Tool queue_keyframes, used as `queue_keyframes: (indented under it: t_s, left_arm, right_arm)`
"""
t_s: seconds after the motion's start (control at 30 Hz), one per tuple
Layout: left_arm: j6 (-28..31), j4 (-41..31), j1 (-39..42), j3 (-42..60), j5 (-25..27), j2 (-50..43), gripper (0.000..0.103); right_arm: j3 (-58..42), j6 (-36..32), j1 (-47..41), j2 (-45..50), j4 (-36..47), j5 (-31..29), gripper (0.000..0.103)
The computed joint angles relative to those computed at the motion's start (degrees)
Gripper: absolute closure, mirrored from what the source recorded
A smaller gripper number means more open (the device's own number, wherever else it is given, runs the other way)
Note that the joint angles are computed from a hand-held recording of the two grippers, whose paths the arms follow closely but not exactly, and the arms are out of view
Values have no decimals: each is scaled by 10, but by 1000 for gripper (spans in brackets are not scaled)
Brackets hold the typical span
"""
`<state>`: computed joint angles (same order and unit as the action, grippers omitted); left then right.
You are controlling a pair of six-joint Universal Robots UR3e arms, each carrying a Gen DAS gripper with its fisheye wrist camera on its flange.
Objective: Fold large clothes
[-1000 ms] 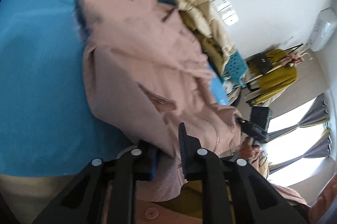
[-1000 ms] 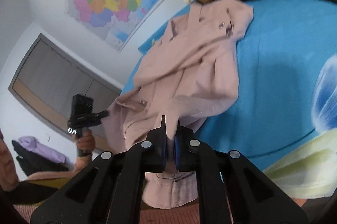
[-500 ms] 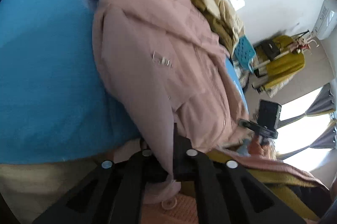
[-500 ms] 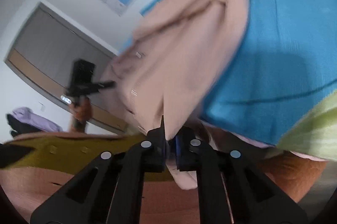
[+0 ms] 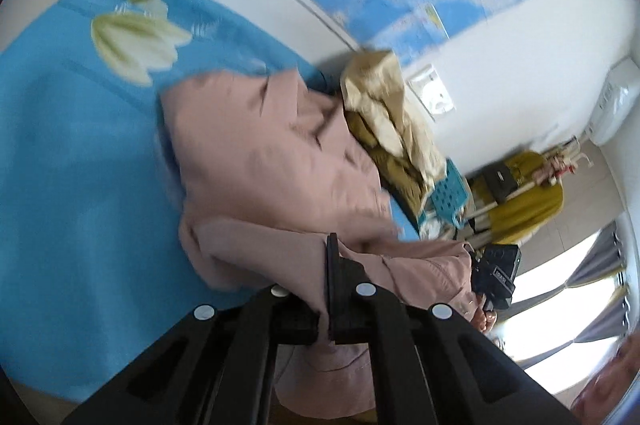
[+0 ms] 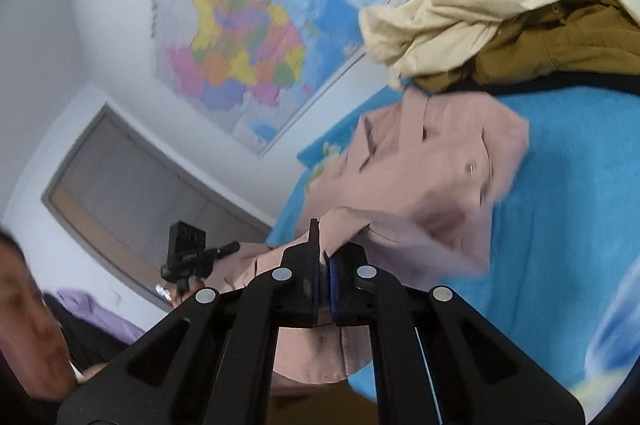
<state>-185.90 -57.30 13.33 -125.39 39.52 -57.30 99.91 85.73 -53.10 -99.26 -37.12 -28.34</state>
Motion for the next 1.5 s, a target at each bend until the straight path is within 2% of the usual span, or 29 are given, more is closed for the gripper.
queue_keyframes:
  t_s: [0.07,0.13,0.2,0.27,0.37,0.47,0.5,0.57,0.6,0.63,0.7,0.73,0.8,0.87,0.97,1.1,1.17,1.23,1.27,1.3,1.33,1.37,1.4,1.43,1.5]
  left_arm:
    - [-32,47,-22,64,21,-91,101]
    - [-43,50,-30,123,33,-161,101]
    - [-77,56,-47,201,54,-249,101]
    - [-98,48,-65,296,82,-346,101]
    - [-110,17,-83,415,115,-459,100]
    - [-127,-26,-96,528,147,-571,97]
    - [-132,-25,-96,540,147,-588,96]
    - [-113,-38,-96,558,139,-606,82]
    - [-101,-32,-91,545,126,-598,63]
    - [-96,-11,-87,518,118,-581,50]
    - [-82,54,-76,442,105,-524,35]
    - [-78,97,-68,393,100,-488,27]
    - [-75,150,-59,332,93,-438,18]
    - [-63,167,-72,303,125,-403,17]
    - [-21,119,-153,348,254,-414,17]
    - [4,47,-230,467,336,-507,17]
    - [-5,6,-252,541,375,-569,22]
    - [-5,-16,-254,582,379,-608,49]
    - [-13,-27,-255,605,384,-625,55]
    - [-28,-38,-254,628,392,-642,72]
    - [-38,-45,-252,648,396,-656,81]
    - [-47,-52,-245,664,393,-668,85]
    - [-51,-50,-242,670,390,-673,93]
    - [-57,-51,-238,680,390,-678,95]
    - [-71,-46,-229,694,382,-681,99]
  right_arm:
    - [-21,94,49,33,-88,49,99]
    - [-45,210,93,79,-203,81,99]
    - [-44,374,131,126,-384,90,99]
    - [-36,540,161,176,-579,78,99]
    - [-95,726,213,297,-785,21,99]
    - [-154,814,247,377,-858,-47,93]
    - [-170,827,254,395,-863,-65,91]
    - [-186,815,260,405,-850,-81,84]
    - [-183,804,259,400,-843,-78,66]
    - [-175,787,254,387,-833,-69,50]
    - [-130,757,246,335,-859,-67,40]
    - [-107,745,245,307,-879,-77,32]
    - [-40,726,241,238,-951,-93,29]
    - [-6,701,249,192,-986,-106,29]
    - [39,640,296,154,-1058,-158,29]
    - [12,631,398,219,-1135,-294,30]
    - [-46,662,454,288,-1157,-393,30]
    - [-90,671,481,338,-1163,-449,30]
    - [-108,675,492,359,-1169,-471,30]
    - [-129,679,499,382,-1165,-488,33]
    - [-146,681,501,398,-1159,-495,39]
    - [-162,679,501,414,-1147,-495,47]
    - [-171,674,499,420,-1137,-491,70]
    - [-175,670,497,424,-1136,-491,94]
    - [-175,671,485,417,-1130,-469,99]
